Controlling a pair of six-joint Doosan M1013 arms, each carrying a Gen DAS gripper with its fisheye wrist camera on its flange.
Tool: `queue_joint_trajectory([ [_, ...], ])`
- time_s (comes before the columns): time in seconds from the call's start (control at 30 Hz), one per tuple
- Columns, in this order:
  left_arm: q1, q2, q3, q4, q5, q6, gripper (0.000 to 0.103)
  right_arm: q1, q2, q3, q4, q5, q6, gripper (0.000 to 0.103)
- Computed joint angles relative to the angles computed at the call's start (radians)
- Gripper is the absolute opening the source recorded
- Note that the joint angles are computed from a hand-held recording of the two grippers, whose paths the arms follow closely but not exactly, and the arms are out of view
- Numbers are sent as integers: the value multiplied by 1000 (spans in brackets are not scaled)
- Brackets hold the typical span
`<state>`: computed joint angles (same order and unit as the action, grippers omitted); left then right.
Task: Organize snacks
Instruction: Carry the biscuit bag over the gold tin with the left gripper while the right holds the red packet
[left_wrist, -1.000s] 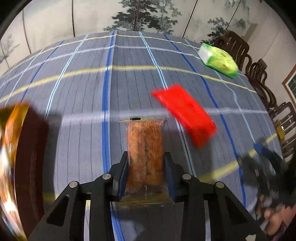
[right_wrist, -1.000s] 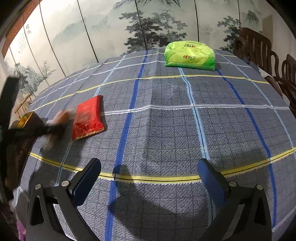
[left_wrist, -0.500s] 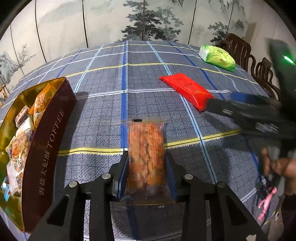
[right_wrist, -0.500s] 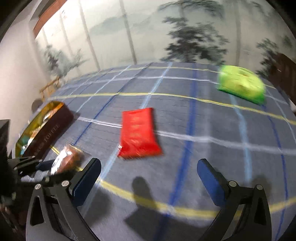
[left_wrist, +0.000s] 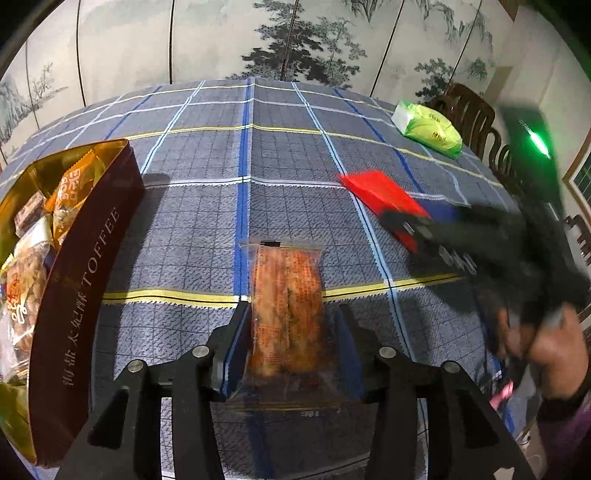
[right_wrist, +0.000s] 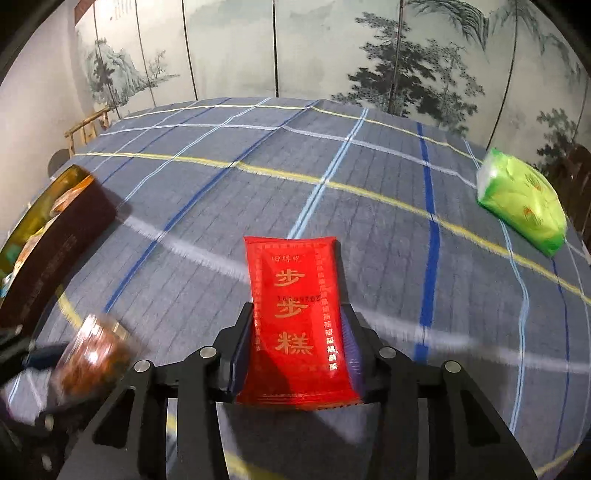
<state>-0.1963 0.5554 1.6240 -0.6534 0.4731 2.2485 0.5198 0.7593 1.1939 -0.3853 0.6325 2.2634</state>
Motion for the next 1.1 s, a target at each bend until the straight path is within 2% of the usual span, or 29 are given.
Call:
queue_joint_trajectory([
  [0.13,8,2,0,-72,23,60,57,20,-64,120,-129,-35,210,45],
  [0.23,0,3,-5,-41,29,55,65,21,-88,165,-167,-52,296,45],
  [0.3,-9,3,-7,-5,27,44,72,21,-88,164,-169,-50,301,45],
  [0.37,-14,3,-5,4,19,55,76,25,-77,144,-180,-14,288,45],
  [0.47,-24,3,2,34,-20,63,78,24,-76,142,-176,-14,282,46],
  [0.53,-33,2,10,71,-59,66,74,25,-75,140,-176,-11,280,47],
  [0.57,-36,-1,19,78,-88,70,59,26,-74,137,-181,-3,278,47],
  [0.6,-37,-3,25,82,-112,73,36,28,-72,134,-187,5,278,47],
  [0.63,-32,-2,24,45,-113,113,32,28,-72,134,-188,5,278,47],
  [0.73,-13,6,6,-23,-55,150,32,31,-68,128,-188,10,286,47],
  [0.83,-8,-5,20,-33,-55,152,32,32,-66,123,-191,16,288,47],
  [0.93,10,-36,54,-166,-37,248,32,33,-63,118,-196,24,290,47],
  [1.1,33,-93,98,-288,-6,352,32,35,-62,116,-207,35,297,47],
])
